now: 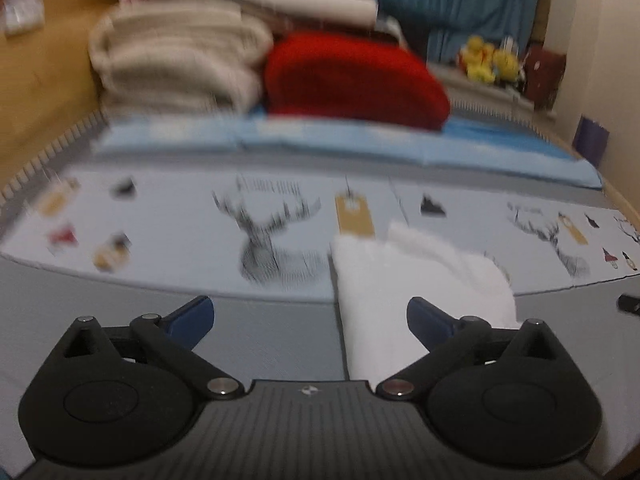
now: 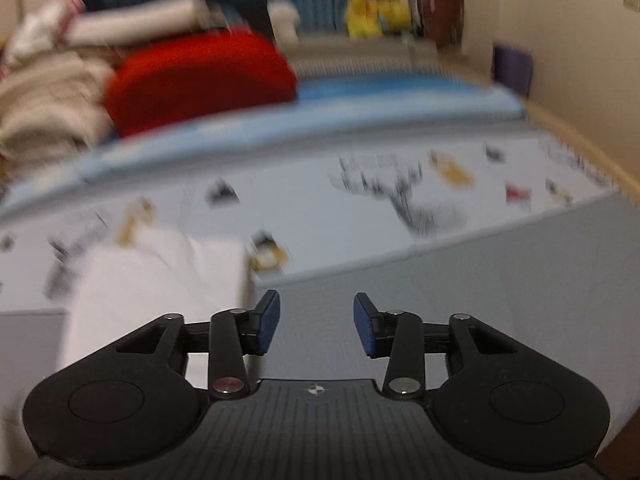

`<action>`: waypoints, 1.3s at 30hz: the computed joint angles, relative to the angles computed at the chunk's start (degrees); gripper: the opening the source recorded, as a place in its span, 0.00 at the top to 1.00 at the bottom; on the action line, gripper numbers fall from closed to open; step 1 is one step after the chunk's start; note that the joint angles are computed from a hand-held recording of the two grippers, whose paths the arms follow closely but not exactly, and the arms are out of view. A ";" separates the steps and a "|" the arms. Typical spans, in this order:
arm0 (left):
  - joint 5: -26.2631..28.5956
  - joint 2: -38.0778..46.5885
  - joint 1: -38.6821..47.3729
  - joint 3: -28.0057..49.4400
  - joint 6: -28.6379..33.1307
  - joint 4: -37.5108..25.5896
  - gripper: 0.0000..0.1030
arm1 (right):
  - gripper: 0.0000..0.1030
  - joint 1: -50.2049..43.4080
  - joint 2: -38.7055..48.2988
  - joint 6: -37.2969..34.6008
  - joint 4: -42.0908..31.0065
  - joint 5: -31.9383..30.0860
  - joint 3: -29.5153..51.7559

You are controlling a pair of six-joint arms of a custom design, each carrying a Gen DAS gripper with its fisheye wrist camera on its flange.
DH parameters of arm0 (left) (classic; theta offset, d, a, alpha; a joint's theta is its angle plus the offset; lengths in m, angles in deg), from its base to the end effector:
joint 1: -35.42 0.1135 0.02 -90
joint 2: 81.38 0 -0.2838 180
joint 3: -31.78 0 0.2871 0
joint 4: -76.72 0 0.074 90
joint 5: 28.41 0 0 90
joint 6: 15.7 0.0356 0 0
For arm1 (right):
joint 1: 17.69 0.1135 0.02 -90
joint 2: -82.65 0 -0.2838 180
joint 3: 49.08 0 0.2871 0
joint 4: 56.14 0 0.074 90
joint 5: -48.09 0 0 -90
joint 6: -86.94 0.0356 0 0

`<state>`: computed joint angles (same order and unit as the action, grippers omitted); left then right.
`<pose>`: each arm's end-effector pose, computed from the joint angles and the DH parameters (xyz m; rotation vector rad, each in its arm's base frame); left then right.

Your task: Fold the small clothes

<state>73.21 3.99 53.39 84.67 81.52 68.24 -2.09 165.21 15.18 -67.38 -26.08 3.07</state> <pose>0.3080 0.0924 0.1708 -0.1075 2.2655 0.0004 0.3029 0.0745 0.1776 0.1931 2.2562 -0.0053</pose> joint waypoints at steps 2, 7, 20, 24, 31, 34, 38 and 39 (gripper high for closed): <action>-0.14 -7.16 -0.01 -3.34 0.04 -1.95 0.00 | 0.51 2.17 -8.19 0.23 -0.80 -0.36 -3.77; 3.33 -24.37 1.56 -13.11 3.06 -10.74 0.00 | 0.44 10.51 -24.14 0.86 -7.27 5.35 -10.38; 1.85 -23.37 -2.45 -20.87 -2.12 -5.30 0.00 | 0.44 22.63 -15.01 9.35 -10.30 12.35 -10.97; 0.21 -20.54 -4.02 -19.96 -5.27 -4.37 0.00 | 0.44 22.30 -12.57 9.62 -10.63 11.60 -10.19; -2.39 -18.16 -7.88 -21.03 -5.22 0.27 0.00 | 0.45 20.87 -11.60 8.41 -9.98 10.42 -9.99; -2.38 -17.52 -8.31 -21.39 -4.74 1.42 0.00 | 0.45 20.50 -11.32 8.31 -9.82 10.17 -9.86; -1.26 -17.04 -7.54 -21.21 -4.82 1.45 0.00 | 0.44 20.46 -11.21 8.03 -9.71 10.09 -9.78; -1.11 -16.83 -7.39 -21.24 -4.75 1.65 0.00 | 0.44 20.43 -11.07 7.79 -9.59 10.06 -9.73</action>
